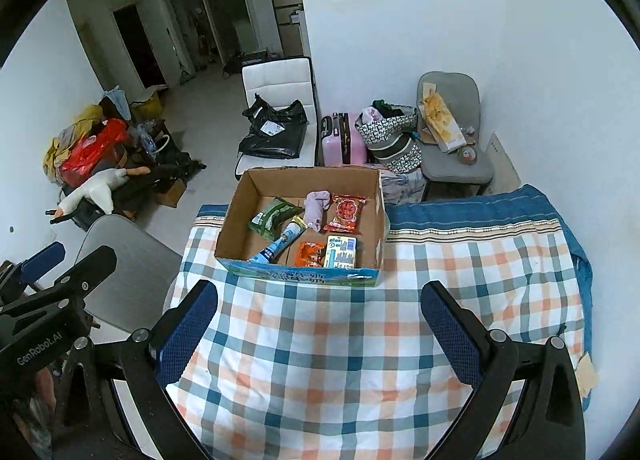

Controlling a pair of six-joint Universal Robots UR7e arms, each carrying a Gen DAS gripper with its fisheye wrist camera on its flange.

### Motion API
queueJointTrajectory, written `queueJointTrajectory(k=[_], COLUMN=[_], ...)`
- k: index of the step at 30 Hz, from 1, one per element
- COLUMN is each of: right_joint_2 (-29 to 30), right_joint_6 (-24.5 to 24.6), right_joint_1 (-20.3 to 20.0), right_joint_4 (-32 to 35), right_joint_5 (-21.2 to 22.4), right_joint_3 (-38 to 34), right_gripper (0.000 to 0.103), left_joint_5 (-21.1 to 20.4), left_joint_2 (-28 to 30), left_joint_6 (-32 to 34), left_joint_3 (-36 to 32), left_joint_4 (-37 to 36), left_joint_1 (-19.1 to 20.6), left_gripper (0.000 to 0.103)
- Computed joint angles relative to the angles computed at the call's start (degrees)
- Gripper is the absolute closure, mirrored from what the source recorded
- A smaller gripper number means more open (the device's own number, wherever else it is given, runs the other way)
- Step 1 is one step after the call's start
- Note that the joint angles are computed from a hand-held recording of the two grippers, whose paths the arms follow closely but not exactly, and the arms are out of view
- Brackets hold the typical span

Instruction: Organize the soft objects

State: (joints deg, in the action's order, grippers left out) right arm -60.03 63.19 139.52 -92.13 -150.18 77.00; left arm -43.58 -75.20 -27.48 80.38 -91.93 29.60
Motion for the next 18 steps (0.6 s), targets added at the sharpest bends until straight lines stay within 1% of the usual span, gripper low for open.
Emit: queueJointTrajectory(k=[9, 18], right_joint_2=[0.28, 0.56], right_joint_6=[1.41, 1.39], right_joint_1=[0.92, 1.61], right_joint_4=[2.42, 2.01], right_joint_5=[-0.83, -1.29], right_joint_3=[-1.44, -2.40], right_gripper=[0.000, 0.000], left_joint_5=[0.13, 0.16], left_joint_2=[-0.54, -1.82], left_joint_6=[-1.28, -2.79], left_joint_3=[0.01, 0.69], left_joint_4=[1.36, 2.25], left_joint_1=[-0.73, -1.68], left_gripper=[0.013, 0.013])
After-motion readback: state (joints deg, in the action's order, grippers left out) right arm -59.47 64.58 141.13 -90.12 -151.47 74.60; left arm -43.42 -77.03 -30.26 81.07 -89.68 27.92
